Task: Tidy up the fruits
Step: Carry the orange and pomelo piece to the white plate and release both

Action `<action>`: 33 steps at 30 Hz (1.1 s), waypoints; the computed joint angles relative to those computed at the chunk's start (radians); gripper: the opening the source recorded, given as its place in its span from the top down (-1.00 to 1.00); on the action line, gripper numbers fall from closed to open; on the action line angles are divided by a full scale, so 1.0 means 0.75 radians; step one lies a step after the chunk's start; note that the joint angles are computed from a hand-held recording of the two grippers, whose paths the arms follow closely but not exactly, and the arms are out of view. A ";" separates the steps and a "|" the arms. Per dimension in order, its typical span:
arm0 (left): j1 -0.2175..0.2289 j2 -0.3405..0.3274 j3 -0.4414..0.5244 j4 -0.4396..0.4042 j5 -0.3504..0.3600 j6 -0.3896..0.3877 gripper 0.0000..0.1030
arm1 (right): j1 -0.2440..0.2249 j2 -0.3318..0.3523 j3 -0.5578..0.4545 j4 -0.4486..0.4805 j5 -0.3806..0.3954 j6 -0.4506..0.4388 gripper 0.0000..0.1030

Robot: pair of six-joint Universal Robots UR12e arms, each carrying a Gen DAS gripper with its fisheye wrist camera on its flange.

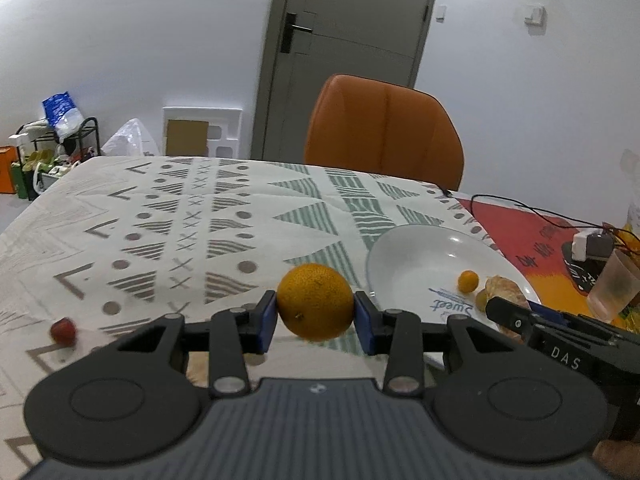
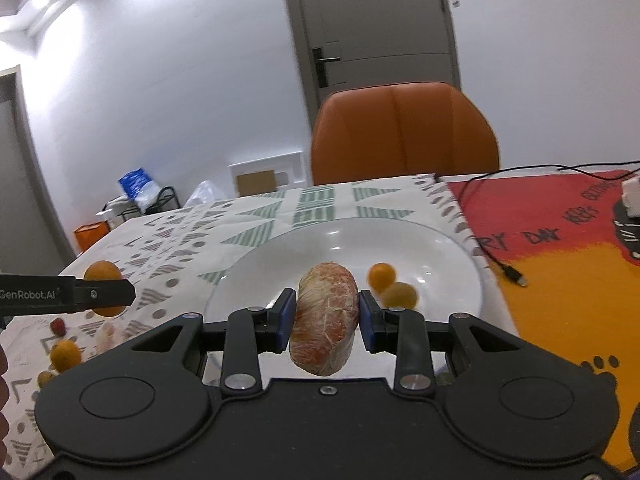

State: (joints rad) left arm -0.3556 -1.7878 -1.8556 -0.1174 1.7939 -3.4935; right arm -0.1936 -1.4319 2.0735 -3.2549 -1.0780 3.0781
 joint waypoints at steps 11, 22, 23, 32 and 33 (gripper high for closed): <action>-0.029 -0.067 0.087 -0.040 -0.024 0.045 0.24 | -0.041 0.010 0.004 -0.066 -0.015 0.052 0.27; -0.049 -0.103 0.141 -0.049 -0.058 0.077 0.23 | -0.071 -0.004 0.012 -0.042 0.035 0.067 0.27; -0.049 -0.104 0.145 -0.052 -0.061 0.075 0.23 | -0.073 -0.005 0.012 -0.039 0.035 0.071 0.26; -0.051 -0.087 0.135 -0.038 -0.033 0.081 0.06 | -0.084 -0.017 0.023 -0.004 0.059 0.071 0.10; -0.049 -0.081 0.130 -0.043 -0.025 0.075 -0.02 | -0.085 -0.019 0.025 0.000 0.067 0.069 0.09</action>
State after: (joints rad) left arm -0.3922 -1.8485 -1.7580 -0.1496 1.7752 -3.4374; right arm -0.2574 -1.4463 2.0923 -3.2548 -1.0277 3.1300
